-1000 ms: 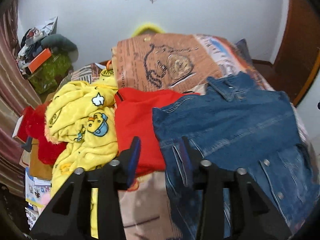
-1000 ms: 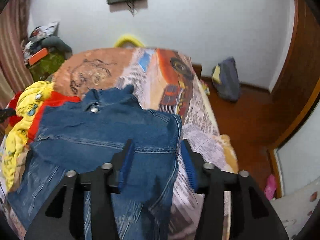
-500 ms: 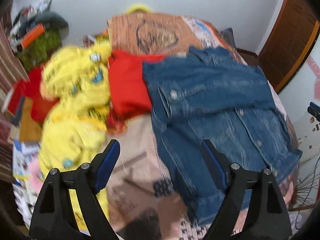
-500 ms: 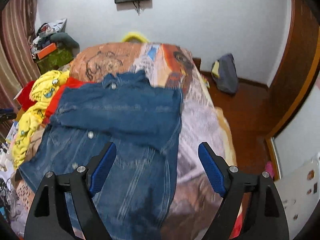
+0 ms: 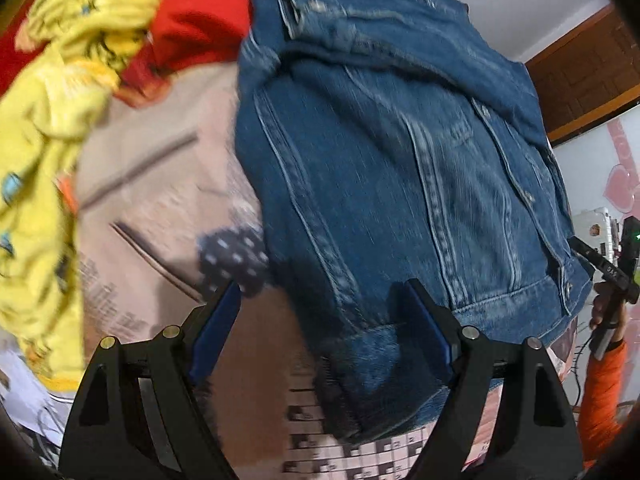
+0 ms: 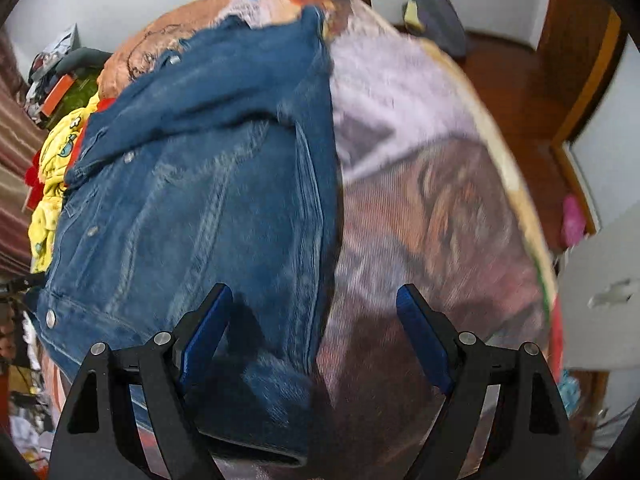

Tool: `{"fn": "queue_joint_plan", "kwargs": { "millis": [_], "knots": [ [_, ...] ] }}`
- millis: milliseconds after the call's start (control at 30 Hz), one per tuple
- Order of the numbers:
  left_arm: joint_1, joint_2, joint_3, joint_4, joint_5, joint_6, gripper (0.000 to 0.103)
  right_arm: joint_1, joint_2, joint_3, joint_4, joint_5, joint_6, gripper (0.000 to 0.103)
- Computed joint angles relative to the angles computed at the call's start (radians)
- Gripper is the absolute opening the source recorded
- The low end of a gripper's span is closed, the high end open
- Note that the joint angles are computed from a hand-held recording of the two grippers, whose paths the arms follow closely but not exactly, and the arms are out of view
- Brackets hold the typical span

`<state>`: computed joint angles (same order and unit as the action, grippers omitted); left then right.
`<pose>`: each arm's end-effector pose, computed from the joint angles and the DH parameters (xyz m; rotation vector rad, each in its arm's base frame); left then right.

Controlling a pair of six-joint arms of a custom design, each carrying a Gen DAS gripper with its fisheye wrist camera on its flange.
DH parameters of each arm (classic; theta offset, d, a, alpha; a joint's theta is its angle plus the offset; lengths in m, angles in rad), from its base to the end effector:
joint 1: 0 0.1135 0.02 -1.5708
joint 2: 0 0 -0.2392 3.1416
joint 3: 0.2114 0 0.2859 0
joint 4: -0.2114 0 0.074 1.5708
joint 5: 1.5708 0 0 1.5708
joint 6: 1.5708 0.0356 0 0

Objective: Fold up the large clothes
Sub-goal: 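Grasp the denim jacket hem with both tools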

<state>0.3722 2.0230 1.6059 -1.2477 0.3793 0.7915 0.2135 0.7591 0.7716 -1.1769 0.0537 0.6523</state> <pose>0.3721 0.1311 0.1637 0.5900 2.9013 -0.5513 0.1651 0.0338 0.2410 0.6124 2.6764 0.1704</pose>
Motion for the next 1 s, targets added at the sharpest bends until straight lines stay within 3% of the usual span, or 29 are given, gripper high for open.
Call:
{"fn": "queue_joint_plan", "kwargs": {
  "millis": [200,233,267,367,467,533,667,833,1000],
  "knots": [
    [0.005,-0.011,-0.054,0.003,0.039,-0.044,0.082,0.093,0.028,0.007,0.027,0.044,0.015,0.082],
    [0.013,-0.013,-0.061,0.003,0.045,-0.043,0.082,0.107,0.036,0.006,0.036,0.049,0.015,0.078],
    [0.018,-0.024,-0.076,0.005,0.056,-0.041,0.081,0.114,0.043,0.008,0.047,0.049,0.008,0.068],
    [0.029,-0.055,-0.110,-0.003,0.087,-0.007,0.065,0.121,0.063,0.008,0.089,0.018,0.004,0.040],
    [0.020,-0.085,-0.130,0.002,0.114,0.012,0.039,0.120,0.099,0.022,0.106,0.030,-0.014,0.022],
    [0.004,-0.121,-0.154,0.046,0.107,0.001,0.022,0.108,0.105,0.031,0.112,0.024,-0.026,0.015],
    [0.026,-0.160,-0.144,0.057,0.154,0.012,0.014,0.116,0.075,0.065,0.105,0.067,-0.034,0.013],
    [0.040,-0.208,-0.076,0.037,0.247,-0.014,0.013,0.092,0.063,0.139,0.117,0.082,-0.076,0.012],
    [0.026,-0.225,0.042,0.031,0.332,-0.070,0.013,0.079,0.164,0.268,0.179,0.121,-0.151,0.012]
  ]
}}
